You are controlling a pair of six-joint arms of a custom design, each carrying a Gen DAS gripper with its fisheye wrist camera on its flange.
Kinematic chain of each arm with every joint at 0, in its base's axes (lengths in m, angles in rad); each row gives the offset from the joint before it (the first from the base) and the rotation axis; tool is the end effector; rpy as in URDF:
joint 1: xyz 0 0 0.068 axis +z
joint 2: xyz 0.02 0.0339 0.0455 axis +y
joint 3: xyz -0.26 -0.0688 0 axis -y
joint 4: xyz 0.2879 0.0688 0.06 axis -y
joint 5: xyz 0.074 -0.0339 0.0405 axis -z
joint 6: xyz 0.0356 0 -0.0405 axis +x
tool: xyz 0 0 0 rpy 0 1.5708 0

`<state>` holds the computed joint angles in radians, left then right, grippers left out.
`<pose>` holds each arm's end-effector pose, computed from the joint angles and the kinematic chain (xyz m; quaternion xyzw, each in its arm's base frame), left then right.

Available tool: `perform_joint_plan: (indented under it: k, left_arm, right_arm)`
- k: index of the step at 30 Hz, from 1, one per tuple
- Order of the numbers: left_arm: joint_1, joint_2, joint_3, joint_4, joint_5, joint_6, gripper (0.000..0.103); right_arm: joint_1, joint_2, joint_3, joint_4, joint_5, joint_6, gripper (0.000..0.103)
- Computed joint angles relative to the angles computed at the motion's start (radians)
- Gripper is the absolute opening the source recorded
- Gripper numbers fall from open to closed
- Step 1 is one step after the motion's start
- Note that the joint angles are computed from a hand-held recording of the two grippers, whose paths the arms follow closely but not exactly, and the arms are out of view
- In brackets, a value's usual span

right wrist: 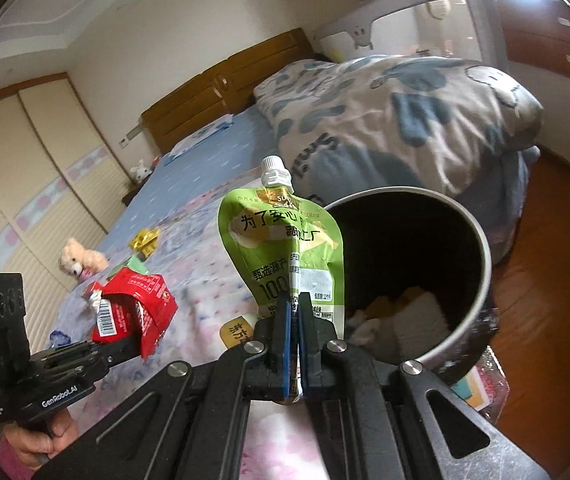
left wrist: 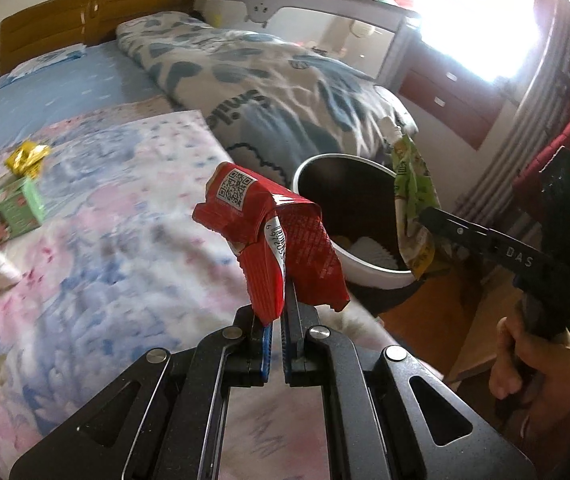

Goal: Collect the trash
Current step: 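Carry the red packet and green pouch over the bin and open both tools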

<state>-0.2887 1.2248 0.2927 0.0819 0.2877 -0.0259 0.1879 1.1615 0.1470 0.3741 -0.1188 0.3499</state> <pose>0.2109 -0.0732 0.0815 0.1714 0.9115 -0.1872 0.3236 0.2028 0.0428 0.0739 0.0456 0.8914 0.1701 0.4176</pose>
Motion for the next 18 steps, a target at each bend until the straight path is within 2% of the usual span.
perform_joint_plan:
  k: [18]
  left_arm:
    - [-0.173, 0.152, 0.121, 0.038, -0.096, -0.054, 0.003]
  right_arm:
    - [-0.165, 0.059, 0.01, 0.03, -0.093, -0.057, 0.003]
